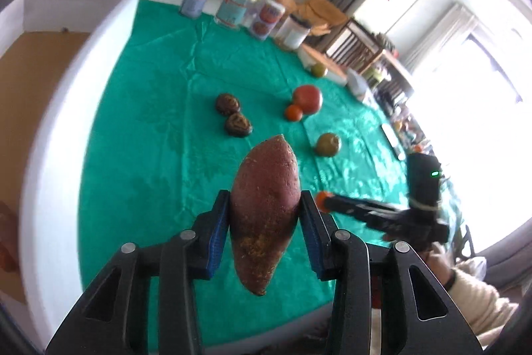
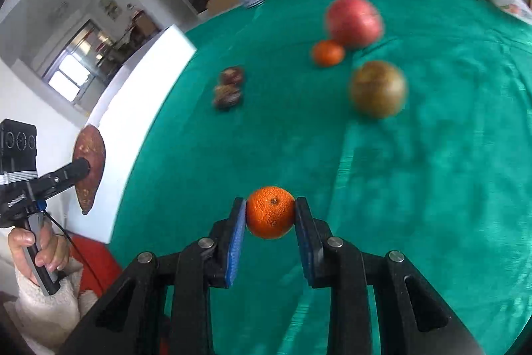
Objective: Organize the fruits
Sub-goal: 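Lower both fruits into the white box and open both tools, then withdraw both tools from the box back over the table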
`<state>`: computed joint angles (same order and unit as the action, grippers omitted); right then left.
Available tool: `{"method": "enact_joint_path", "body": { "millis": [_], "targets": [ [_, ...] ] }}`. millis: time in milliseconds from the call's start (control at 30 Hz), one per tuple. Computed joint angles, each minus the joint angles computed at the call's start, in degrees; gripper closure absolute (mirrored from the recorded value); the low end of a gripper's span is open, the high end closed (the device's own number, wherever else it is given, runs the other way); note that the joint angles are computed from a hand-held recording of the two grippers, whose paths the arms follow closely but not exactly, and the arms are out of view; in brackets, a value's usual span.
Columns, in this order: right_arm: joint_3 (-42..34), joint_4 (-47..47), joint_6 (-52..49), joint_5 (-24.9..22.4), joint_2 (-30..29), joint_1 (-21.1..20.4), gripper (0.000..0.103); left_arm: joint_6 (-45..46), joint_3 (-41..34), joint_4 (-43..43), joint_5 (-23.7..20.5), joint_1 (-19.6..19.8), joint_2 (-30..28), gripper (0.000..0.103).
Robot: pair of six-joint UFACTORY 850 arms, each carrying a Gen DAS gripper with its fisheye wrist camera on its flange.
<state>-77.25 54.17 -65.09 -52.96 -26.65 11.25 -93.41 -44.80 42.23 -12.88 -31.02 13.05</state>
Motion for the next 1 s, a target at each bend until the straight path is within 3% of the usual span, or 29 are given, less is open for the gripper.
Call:
{"method": "enact_joint_path", "body": {
  "millis": [133, 233, 300, 433, 567, 633, 733, 767, 833, 900, 1000],
  "targets": [
    [-2.06, 3.99, -2.12, -5.49, 1.94, 9.33, 0.074, -11.31, 3.63, 7.68, -11.93, -0.74, 12.94, 0.061],
    [-6.07, 5.44, -2.22, -7.16, 1.85, 15.92, 0.074, -7.50, 4.95, 3.85, -21.20, 3.09, 17.45, 0.061],
    [-9.50, 4.13, -1.61, -6.75, 0.52, 20.25, 0.074, -1.21, 5.57, -1.12, -26.18, 7.61, 17.21, 0.061],
    [-14.27, -2.61, 3.58, -0.86, -2.94, 27.18, 0.073, 9.08, 8.36, -11.78, -27.85, 16.91, 15.47, 0.061],
    [-17.25, -9.38, 10.93, 4.45, -5.92, 30.64, 0.070, 9.35, 10.94, -15.26, -26.50, 19.71, 16.11, 0.058],
    [-17.93, -9.11, 12.45, 6.58, -6.24, 30.74, 0.056, 3.95, 11.10, -11.49, -27.66, 18.42, 16.87, 0.036],
    [-15.91, -1.44, 7.30, 8.17, -2.91, 28.20, 0.052, -10.01, 10.34, -0.20, -32.02, 13.99, 18.29, 0.021],
    [-14.83, 1.44, 4.26, 8.55, -1.28, 27.03, 0.048, -13.10, 9.74, 3.01, -33.47, 12.62, 18.44, 0.018],
    [-11.98, 5.85, -2.13, 10.24, 2.24, 24.83, 0.016, -18.34, 7.76, 9.06, -36.95, 8.69, 17.54, 0.012],
    [-6.69, 10.68, -10.86, 12.80, 6.40, 21.90, 0.000, -20.65, 5.66, 13.23, -38.18, 5.40, 16.02, 0.008],
    [0.54, 12.40, -20.01, 18.23, 10.45, 17.41, 0.000, -22.48, 2.61, 18.42, -36.62, 0.77, 11.97, 0.005]
  ]
}}
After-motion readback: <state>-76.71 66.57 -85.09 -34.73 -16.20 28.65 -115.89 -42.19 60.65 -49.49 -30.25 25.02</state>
